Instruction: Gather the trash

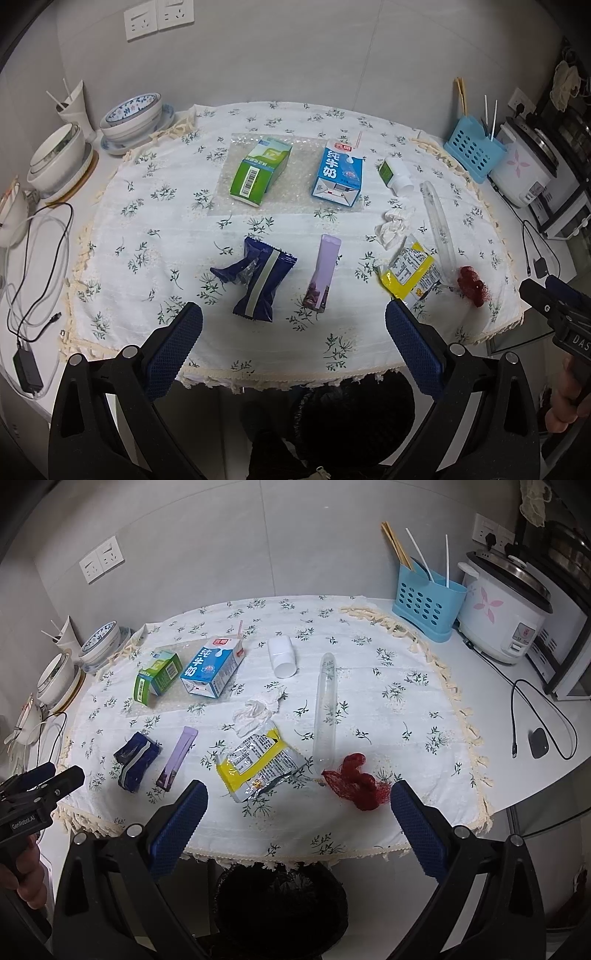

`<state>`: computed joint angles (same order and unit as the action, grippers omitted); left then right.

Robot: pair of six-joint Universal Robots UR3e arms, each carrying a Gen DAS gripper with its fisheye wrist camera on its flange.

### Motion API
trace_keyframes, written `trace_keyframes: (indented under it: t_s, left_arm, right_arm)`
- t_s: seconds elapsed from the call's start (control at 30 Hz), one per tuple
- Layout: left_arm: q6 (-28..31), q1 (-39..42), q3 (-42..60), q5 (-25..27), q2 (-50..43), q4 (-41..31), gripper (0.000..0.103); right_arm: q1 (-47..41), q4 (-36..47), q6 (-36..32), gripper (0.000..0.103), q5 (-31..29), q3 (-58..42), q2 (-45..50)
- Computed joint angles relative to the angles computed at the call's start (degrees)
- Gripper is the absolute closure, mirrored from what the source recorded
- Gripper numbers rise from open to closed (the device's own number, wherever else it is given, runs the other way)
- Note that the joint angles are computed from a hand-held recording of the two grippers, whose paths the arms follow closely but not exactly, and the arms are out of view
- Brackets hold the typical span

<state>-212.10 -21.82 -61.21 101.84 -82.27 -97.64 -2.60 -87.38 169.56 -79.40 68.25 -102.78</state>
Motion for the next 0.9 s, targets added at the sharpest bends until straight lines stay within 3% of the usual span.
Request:
trace_keyframes:
  t_s: [0.9]
  left_arm:
    - [-0.40,-0.65,0.80,-0.17,-0.46,-0.41,0.007]
  right_arm:
    - [0.02,-0.59,0.13,0.008,0.15,0.62,-0.08]
